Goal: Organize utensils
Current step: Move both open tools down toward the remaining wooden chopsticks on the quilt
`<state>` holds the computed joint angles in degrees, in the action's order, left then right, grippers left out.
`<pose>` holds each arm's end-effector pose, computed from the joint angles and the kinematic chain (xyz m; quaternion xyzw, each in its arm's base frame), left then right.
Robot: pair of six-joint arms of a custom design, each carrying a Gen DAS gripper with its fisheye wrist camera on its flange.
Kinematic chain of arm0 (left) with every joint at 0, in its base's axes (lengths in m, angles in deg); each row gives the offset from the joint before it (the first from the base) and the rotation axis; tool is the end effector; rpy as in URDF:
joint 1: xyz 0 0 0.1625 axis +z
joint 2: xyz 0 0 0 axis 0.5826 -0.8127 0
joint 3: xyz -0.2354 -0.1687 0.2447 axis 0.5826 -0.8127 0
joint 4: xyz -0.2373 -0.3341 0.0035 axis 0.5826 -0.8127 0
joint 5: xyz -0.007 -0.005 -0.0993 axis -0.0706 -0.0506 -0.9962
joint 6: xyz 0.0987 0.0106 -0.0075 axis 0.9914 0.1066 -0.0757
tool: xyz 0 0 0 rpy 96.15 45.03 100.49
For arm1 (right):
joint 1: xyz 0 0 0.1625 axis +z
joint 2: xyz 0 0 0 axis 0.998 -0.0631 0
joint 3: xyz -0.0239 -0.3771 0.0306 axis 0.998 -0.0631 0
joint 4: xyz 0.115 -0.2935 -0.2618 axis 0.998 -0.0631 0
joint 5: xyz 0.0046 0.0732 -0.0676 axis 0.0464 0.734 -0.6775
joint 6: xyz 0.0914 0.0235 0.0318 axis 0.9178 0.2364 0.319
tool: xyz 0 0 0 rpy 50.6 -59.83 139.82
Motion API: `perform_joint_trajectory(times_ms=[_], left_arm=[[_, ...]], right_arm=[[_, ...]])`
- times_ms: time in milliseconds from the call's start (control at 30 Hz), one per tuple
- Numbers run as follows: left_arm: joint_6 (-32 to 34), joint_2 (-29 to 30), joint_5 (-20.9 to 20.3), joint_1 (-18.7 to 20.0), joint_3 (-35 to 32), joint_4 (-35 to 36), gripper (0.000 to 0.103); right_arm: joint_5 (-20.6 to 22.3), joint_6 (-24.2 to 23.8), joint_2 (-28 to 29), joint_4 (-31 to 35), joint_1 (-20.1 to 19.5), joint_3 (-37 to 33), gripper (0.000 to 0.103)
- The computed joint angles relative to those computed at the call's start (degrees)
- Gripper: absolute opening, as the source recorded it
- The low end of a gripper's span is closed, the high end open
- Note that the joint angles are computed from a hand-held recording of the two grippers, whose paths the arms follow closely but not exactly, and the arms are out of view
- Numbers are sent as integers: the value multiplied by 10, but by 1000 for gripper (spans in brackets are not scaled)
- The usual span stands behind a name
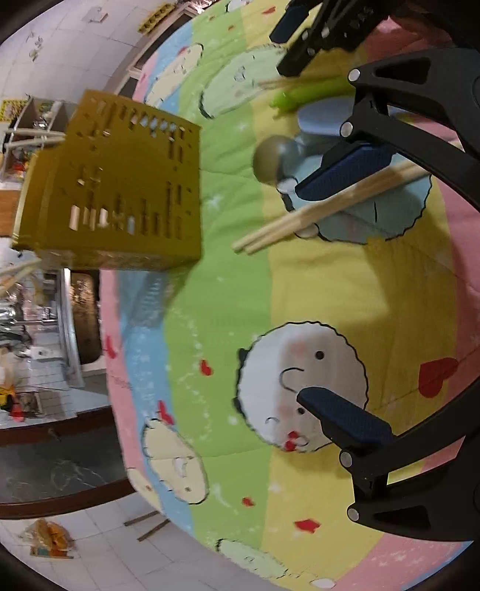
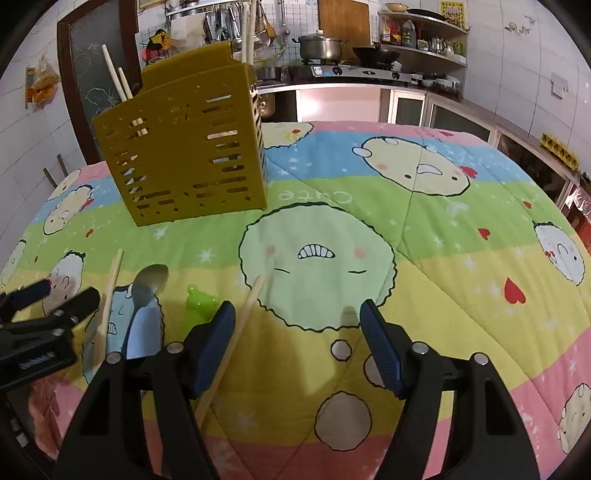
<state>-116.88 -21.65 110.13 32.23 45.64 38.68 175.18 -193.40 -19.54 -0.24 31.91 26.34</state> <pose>-0.0016 -0.5290 0.2252 0.2370 0.8748 -0.2662 0.3281 0.3014 -0.4599 -0.0757 -0.0061 -0.8398 0.4026 0.3643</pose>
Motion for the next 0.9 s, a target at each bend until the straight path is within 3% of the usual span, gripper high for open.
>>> perform_joint_trajectory(times_ms=[333, 733, 900], left_arm=[[-24, 8, 23, 16, -12, 14, 98], [-29, 15, -1, 8, -11, 11, 99], [-35, 19, -3, 8, -17, 18, 99]], right_arm=[[-9, 13, 5, 14, -6, -7, 69], [8, 34, 40, 80, 0, -60, 69], [18, 72, 60, 125, 3, -92, 65]])
